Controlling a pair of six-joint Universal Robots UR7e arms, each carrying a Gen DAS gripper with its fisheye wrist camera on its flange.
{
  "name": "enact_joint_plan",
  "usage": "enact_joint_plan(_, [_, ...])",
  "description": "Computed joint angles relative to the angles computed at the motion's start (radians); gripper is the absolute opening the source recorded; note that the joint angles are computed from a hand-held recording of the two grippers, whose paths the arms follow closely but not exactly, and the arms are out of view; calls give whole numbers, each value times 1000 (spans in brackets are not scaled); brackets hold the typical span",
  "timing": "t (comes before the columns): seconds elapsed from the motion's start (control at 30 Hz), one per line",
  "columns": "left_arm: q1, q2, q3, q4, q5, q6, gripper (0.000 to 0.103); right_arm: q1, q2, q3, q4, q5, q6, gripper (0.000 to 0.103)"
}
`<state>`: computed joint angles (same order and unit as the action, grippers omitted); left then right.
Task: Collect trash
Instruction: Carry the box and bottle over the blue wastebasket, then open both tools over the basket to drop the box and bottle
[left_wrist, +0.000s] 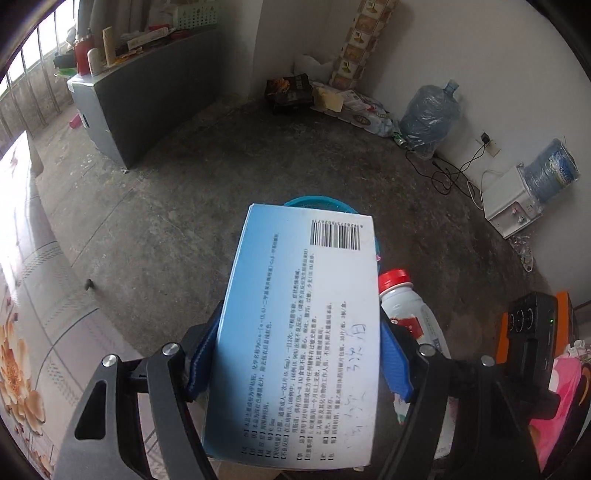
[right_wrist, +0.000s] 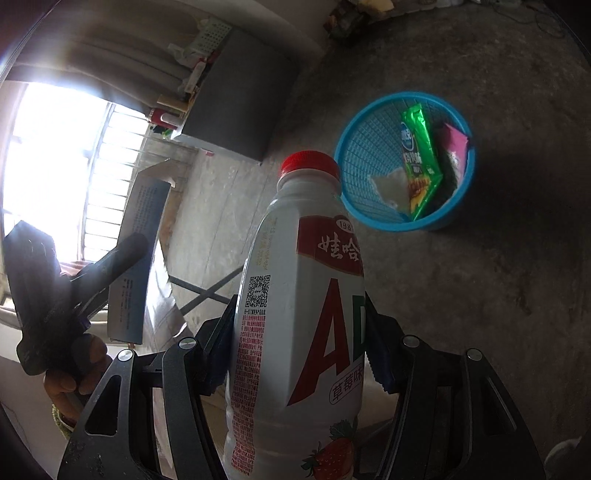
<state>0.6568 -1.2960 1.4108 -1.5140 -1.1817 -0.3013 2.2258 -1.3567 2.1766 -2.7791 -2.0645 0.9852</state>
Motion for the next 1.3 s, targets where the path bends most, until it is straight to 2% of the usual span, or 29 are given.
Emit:
enact_joint_plan(0.2, [52, 176, -98, -70, -40, -39, 72, -170, 3, -25, -36, 88, -30, 61])
enact_joint_plan(0.23, [60, 200, -115, -79, -41, -54, 81, -197, 5, -28, -58, 83, -37, 64])
enact_joint_plan(0.3, [65, 221, -125, -109, -19, -66, 85, -244, 6, -31, -92, 71, -58, 69])
enact_joint_plan(0.37, [63, 218, -116, -128, 0, -69, 85, -280, 0, -17, -102, 74, -30, 69])
enact_joint_plan(0.43, [70, 188, -91, -159, -33, -61, 85, -294, -5, 12, -136, 70, -3, 69])
enact_joint_plan(0.53, [66, 157, -73, -159, -43, -45, 85, -271, -9, 70, -196, 65, 18, 69])
enact_joint_plan(0.7, [42, 94, -48, -170, -66, -19, 84, -203, -36, 130, -180, 12, 58, 69])
enact_joint_plan(0.83, [21, 33, -36, -162, -83, -6, 85, -115, -57, 136, -97, -76, 107, 69])
enact_joint_plan(0.93, [11, -19, -35, -134, -84, -15, 85, -29, -55, 96, 16, -154, 135, 69])
enact_joint_plan(1.1, [-10, -124, -34, -75, -54, -23, 85, 64, 11, -9, 112, -233, 74, 74])
enact_joint_plan(1.3, [-42, -242, -68, 33, 44, -45, 85, 128, 106, -143, 137, -211, -80, 77])
